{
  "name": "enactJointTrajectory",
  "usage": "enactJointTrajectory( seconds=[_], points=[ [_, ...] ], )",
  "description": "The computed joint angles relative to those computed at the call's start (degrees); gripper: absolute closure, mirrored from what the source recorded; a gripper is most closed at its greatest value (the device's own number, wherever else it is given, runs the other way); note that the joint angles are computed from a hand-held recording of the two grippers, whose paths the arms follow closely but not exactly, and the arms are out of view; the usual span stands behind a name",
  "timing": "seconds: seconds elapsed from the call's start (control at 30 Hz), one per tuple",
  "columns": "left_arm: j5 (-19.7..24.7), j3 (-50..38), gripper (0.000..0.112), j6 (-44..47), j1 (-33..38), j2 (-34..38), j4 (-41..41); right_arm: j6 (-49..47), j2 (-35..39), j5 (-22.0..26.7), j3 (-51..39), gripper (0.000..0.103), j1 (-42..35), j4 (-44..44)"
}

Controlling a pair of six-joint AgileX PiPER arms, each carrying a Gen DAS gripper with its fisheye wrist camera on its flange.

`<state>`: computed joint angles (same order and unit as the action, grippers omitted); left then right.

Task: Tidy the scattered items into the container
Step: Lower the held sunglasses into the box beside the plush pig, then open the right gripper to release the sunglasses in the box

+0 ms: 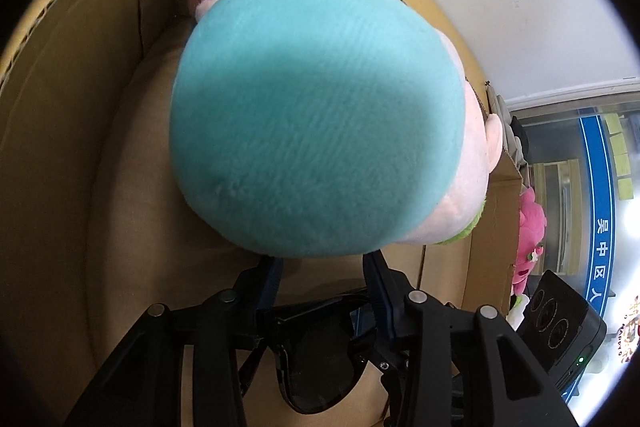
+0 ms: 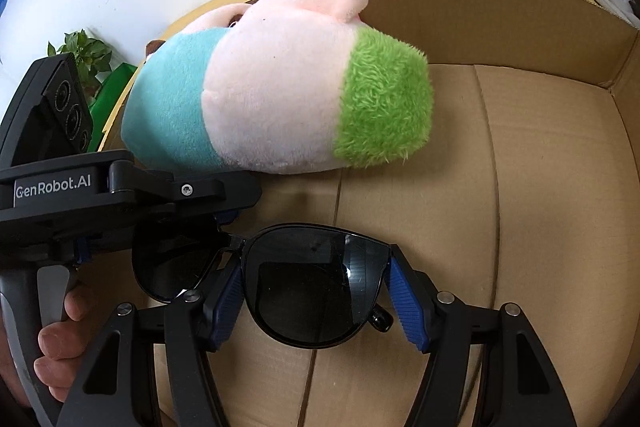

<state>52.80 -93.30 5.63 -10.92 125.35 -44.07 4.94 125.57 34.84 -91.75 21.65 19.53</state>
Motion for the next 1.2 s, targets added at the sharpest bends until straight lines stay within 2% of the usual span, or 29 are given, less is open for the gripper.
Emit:
enactJointTrajectory(
  seconds=[0.17,0.2,0.27,0.3,0.33,0.43,0.67,0.77,0.87,0.93,1.0,1.1,1.2],
  points=[
    [-1.03,-0.86,0.068,-5.84,-1.77,-1.33,8.07,1.53,0.66,1.05,-1.57,0.031,0.68,-1.86],
    [-0.94,-1.28,0.064,-7.9,-2.24,-1.68,10.96,1.48,0.68,1.14,-1.65,0.031,0.73,-1.9],
    [-0.53,-1.79,0.059,-10.15,-2.76,-2.1,14.54,1.55,0.68,1.32,-1.75,0.027,0.71,-1.72],
    [-0.39,-1.8,0.058,-10.85,-2.81,-2.44,15.82,2.18,0.61,1.17,-1.7,0.021,0.72,-2.16],
    [-0.44,-1.65,0.058,-11.05,-2.77,-2.71,16.26,2.59,0.5,1.04,-1.67,0.015,0.62,-2.2],
    [-0.06,-1.35,0.058,-11.84,-2.52,-3.66,17.95,3.19,0.25,1.63,-2.17,0.012,0.6,-2.32],
    [-0.91,2.0,0.058,-12.78,-2.48,-8.67,21.65,3.36,-1.95,2.14,-1.31,0.01,1.22,-2.09],
    [-1.34,4.97,0.058,-12.48,-2.41,-13.24,21.55,3.54,-4.83,1.49,1.22,0.008,1.4,-1.73],
    [-0.07,7.55,0.058,-11.0,-2.13,-19.0,22.63,-2.97,-10.63,0.76,7.07,0.0,0.18,4.67],
    [0.27,10.75,0.057,-10.43,-2.96,-24.27,23.64,-5.13,-14.72,1.92,9.81,0.0,0.22,5.24],
    [1.51,15.88,0.05,-8.32,-3.15,-31.19,23.62,-8.76,-20.75,1.14,15.55,0.0,-0.3,7.23],
    [3.15,21.07,0.049,-12.89,-7.52,-38.31,28.01,-7.78,-31.03,0.42,25.46,0.0,-0.33,5.83],
    [4.75,27.6,0.049,-18.87,-12.01,-45.77,29.54,-2.14,-42.1,-0.21,34.28,0.0,0.35,0.2]
  ],
)
